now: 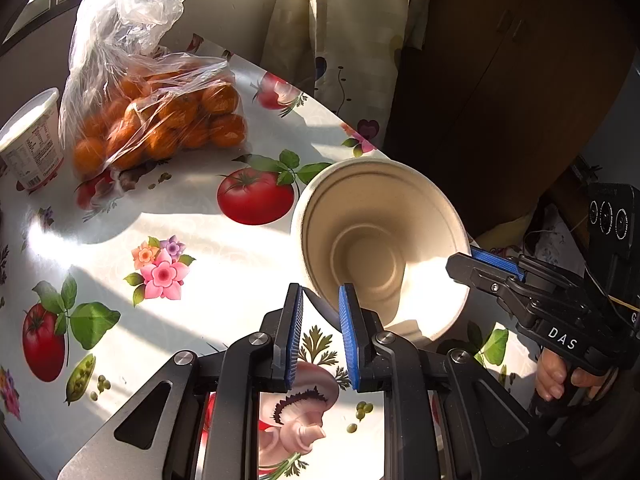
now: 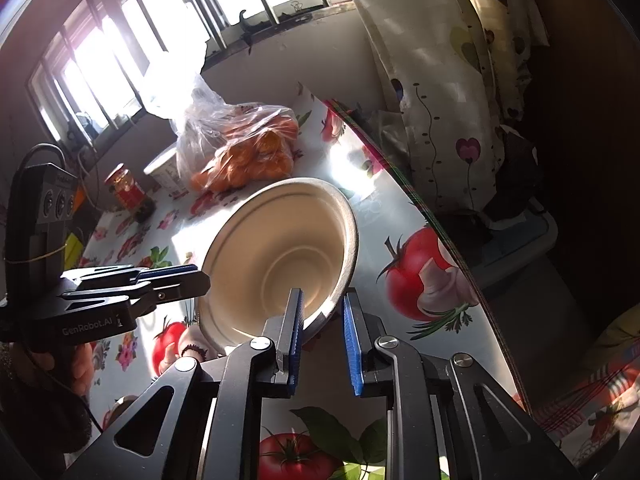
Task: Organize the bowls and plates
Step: 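Close the left gripper on a beige bowl rim while the right gripper grasps another bowl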
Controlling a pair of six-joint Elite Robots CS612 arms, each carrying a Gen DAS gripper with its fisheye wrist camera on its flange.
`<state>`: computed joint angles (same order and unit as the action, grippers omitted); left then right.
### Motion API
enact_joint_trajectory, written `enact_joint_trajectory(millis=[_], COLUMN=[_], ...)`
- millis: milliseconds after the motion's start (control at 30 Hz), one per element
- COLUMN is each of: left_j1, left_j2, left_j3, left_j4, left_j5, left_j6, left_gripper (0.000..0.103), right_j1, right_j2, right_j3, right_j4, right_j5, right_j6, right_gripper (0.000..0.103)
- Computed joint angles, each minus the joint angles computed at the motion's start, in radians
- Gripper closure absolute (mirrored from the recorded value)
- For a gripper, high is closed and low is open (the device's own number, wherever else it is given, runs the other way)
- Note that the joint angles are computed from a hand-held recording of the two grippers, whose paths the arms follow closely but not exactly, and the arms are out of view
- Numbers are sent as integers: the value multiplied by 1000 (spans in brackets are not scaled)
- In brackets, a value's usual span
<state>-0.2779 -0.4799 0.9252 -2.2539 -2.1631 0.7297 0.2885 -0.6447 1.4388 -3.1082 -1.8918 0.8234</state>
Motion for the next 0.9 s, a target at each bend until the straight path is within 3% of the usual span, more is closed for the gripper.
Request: enact_joint_trajectory(millis=[900], left_j1=[22], left_j2=[-55], left_j3=[77], left_j4=[-69], left_j5=[-45], left_j6=[-15], left_gripper=[84], right_j1=[30], right_j2=[-30], right_j3=[19], right_j4=[-69], right_j5=[-25], right_j6=[-33], right_gripper=[85])
